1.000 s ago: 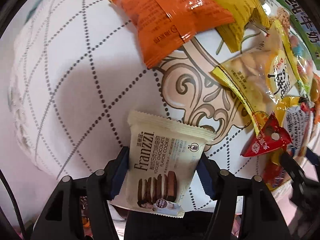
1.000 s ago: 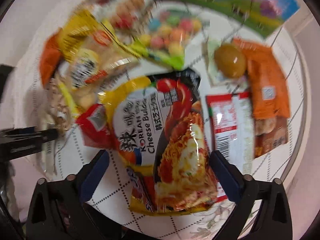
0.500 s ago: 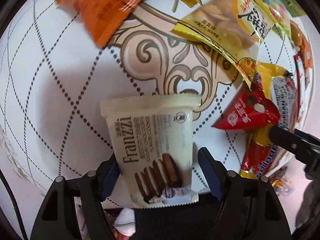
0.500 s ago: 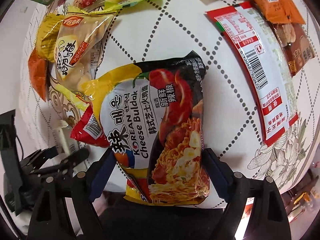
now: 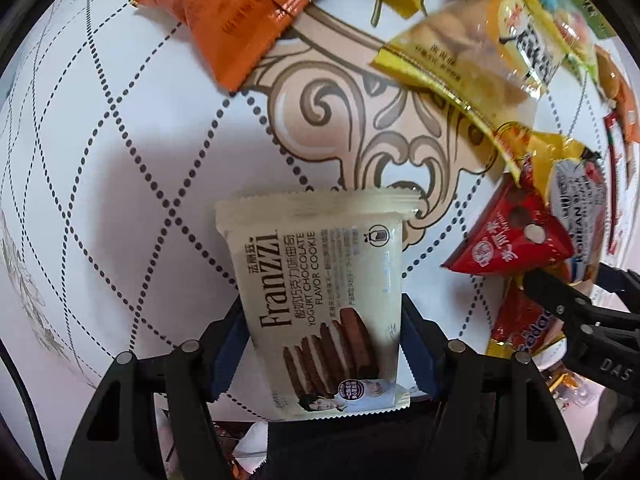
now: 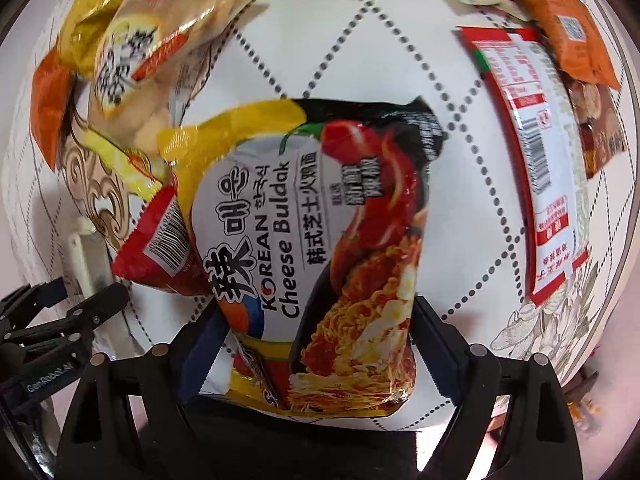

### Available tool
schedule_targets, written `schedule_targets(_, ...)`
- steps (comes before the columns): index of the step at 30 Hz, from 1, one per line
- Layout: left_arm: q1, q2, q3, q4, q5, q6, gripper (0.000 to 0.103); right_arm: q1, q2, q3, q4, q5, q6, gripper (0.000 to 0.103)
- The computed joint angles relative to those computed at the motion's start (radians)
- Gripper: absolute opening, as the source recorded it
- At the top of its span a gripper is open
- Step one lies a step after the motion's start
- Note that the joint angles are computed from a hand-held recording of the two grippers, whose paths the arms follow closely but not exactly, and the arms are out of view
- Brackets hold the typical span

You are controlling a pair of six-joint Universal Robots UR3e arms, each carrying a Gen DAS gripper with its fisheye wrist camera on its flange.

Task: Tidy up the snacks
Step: 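Grasp the Franzzi cookie pack with left tool while right tool grasps the Cheese Buldak noodle pack, then carry both packs into the cardboard box and open both tools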

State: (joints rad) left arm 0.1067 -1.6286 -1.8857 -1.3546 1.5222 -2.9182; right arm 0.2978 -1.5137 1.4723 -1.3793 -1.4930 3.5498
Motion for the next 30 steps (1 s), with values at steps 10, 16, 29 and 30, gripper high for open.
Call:
schedule_targets(10, 0.003, 0.166, -0.023, -0.083, 0.033, -0.004, 0.057, 0.018, -0.076, 0.036, -0.042, 0.024, 0.045, 0.081)
schedule_targets(16, -0.105, 0.179, 0.063, -0.132, 0.013, -0.091, 0.057, -0.011, -0.164, -0.025, 0.058, 0.043, 0.02, 0.074)
schedule_targets(29, -0.158, -0.127, 0.962, -0.485, -0.141, -0.089, 0.057, -0.363, -0.094, -0.803, 0.64, 0.22, -0.254, 0.072)
schedule_targets(30, -0.165, -0.19, 1.067, -0.489, -0.155, -0.097, 0.057, -0.402, -0.063, -0.908, 0.666, 0.24, -0.279, 0.072)
